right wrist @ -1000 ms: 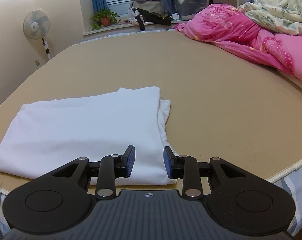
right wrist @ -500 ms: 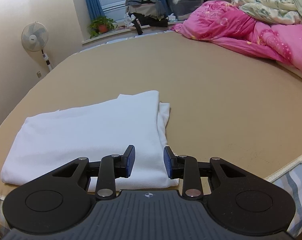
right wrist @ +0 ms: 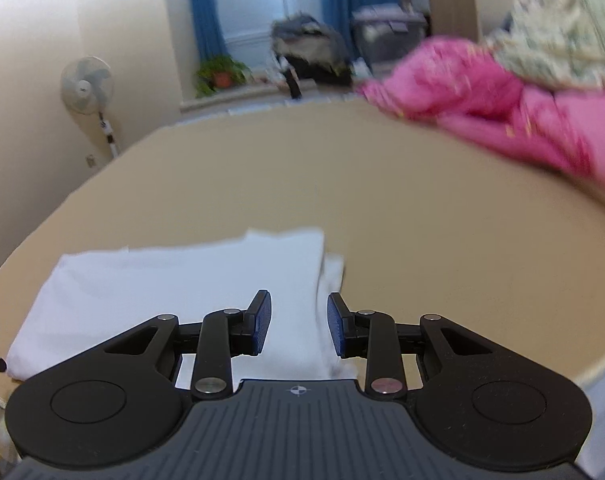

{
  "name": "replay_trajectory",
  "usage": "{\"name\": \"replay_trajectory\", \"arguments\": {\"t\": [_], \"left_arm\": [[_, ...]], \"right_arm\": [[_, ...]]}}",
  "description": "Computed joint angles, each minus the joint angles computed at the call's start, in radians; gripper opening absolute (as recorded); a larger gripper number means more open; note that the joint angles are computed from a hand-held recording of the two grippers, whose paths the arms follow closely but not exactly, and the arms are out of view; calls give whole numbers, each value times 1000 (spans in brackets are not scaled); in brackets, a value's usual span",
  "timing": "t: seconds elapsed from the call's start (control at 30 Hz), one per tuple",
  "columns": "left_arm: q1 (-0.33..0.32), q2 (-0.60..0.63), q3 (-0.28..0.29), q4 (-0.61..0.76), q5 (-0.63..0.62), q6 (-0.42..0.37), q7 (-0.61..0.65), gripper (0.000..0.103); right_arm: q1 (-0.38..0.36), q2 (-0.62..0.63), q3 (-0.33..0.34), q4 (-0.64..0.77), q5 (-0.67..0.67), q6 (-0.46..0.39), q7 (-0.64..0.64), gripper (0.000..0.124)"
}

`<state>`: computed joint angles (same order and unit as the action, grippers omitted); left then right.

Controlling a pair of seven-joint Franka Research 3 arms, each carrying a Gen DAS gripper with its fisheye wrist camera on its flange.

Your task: Fold small clothes

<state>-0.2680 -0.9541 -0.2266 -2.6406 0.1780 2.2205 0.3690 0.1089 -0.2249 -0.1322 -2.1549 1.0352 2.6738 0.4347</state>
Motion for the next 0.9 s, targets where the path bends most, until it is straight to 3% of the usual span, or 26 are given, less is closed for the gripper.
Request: {"name": "replay_trajectory", "arguments": {"t": [0.13,0.2,0.23,0.33,0.43,0.5,0.67,0.7,0.73,0.8,0.83,0.9], "left_arm": [[-6,-2,77,-56,-92,76,-29,56],[6,12,96,-73,-127,113,-41,57],[18,14,95,-84,-141,130,-63,57],[60,-15,80,-142,-175,199,-157,58],[110,-61,18,-194,-175,257,-309,58],[143,-90,-49,-218,-154,277,-438,58],[211,-91,-186,-203,-71,258,-671,54],[220,-77,-200,-187,-50,240,-692,50],[223,-59,-204,-167,-31,214,-699,34],[197,-4,-170,-119,0,141,-652,13],[184,12,-147,-102,17,123,-629,7],[158,72,-112,-16,65,33,-550,6]], "right_arm": [[-14,51,-11,56,16,-22,0,32],[-43,86,8,70,-70,-35,144,33],[-51,97,13,77,-86,-42,199,33],[-48,105,14,85,16,-50,177,33],[-45,110,29,79,19,-21,136,33],[-50,121,28,89,12,-45,144,33],[-64,152,33,125,22,-82,166,33],[-67,156,35,131,23,-87,174,33],[-70,160,36,137,24,-92,182,33],[-76,163,38,143,20,-97,200,33],[-79,166,39,147,16,-99,211,33],[-86,172,39,159,4,-101,242,33]]}}
